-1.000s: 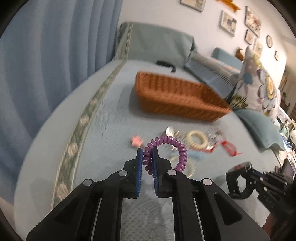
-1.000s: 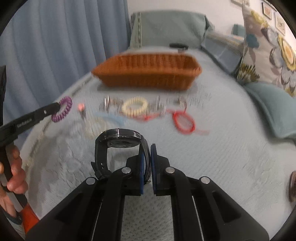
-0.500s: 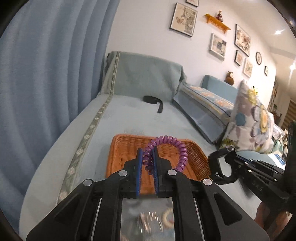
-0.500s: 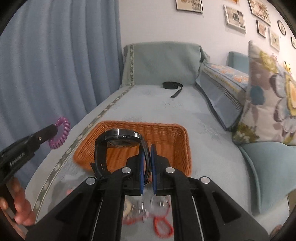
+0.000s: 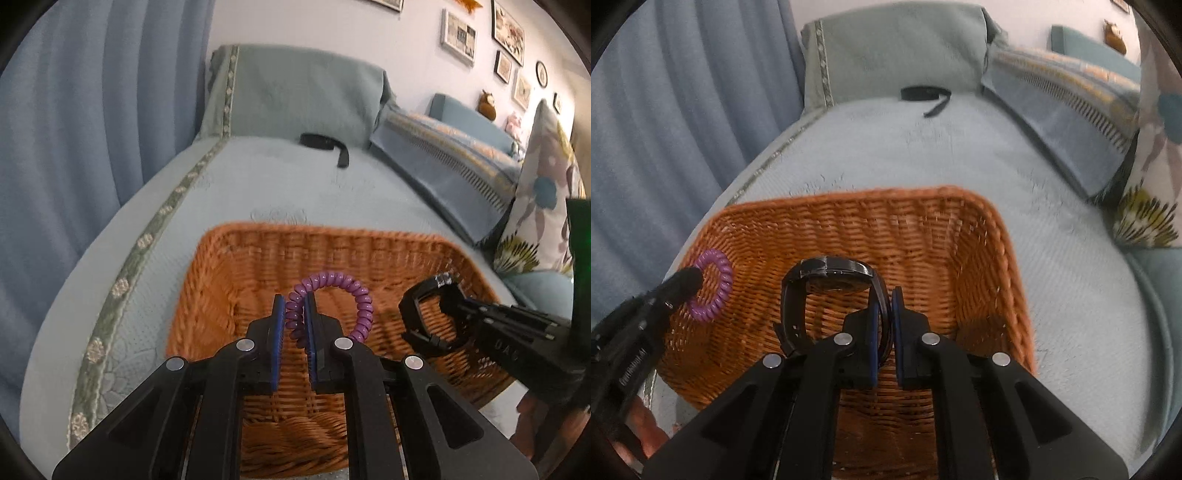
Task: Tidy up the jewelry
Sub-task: 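Carry the hair tie with the left tool while the right tool carries the watch into the basket, then open both tools in the basket and lift them away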
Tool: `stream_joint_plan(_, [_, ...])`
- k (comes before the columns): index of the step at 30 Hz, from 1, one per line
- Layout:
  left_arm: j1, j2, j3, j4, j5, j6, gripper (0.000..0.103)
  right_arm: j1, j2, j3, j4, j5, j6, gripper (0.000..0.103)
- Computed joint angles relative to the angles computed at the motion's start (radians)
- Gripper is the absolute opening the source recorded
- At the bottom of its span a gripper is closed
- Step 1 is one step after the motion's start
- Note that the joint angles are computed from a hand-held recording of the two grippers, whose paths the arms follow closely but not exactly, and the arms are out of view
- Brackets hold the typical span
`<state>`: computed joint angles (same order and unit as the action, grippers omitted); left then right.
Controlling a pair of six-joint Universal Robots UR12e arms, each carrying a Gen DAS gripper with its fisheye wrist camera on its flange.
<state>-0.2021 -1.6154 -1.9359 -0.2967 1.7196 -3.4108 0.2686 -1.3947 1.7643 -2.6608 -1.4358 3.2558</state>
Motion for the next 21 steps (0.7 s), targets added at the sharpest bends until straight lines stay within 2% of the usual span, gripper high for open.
stream_joint_plan(5, [0.006, 0.003, -0.005, -0.036, -0.01, -0.007, 0.011, 0.002, -0.004, 0.002, 0.021, -0.005, 0.011, 0.014])
stream_joint_plan(6, [0.006, 0.008, -0.01, -0.032, -0.013, -0.002, 0.019, 0.001, -0.008, 0.006, 0.016, 0.004, 0.007, 0.015])
stream_joint_plan(9, [0.001, 0.035, -0.03, -0.007, -0.004, 0.014, 0.033, -0.001, -0.028, 0.024, -0.014, 0.013, -0.015, 0.02])
stream_joint_plan(12, [0.012, 0.095, -0.066, 0.031, -0.046, 0.016, 0.045, -0.004, -0.065, 0.048, -0.032, 0.042, -0.031, 0.02])
stream_joint_plan(13, [0.015, 0.114, -0.075, 0.037, -0.056, 0.011, 0.045, -0.008, -0.084, 0.063, -0.044, 0.066, -0.034, 0.02])
stream_joint_plan(15, [0.025, 0.166, -0.1, 0.049, -0.081, -0.007, 0.047, -0.012, -0.115, 0.088, -0.068, 0.1, -0.044, 0.028])
stream_joint_plan(17, [0.028, 0.212, -0.122, 0.051, -0.081, -0.022, 0.049, -0.007, -0.15, 0.122, -0.105, 0.109, -0.061, 0.044])
stream_joint_plan(21, [0.036, 0.307, -0.178, 0.053, -0.081, -0.062, 0.054, 0.006, -0.218, 0.19, -0.166, 0.122, -0.09, 0.044])
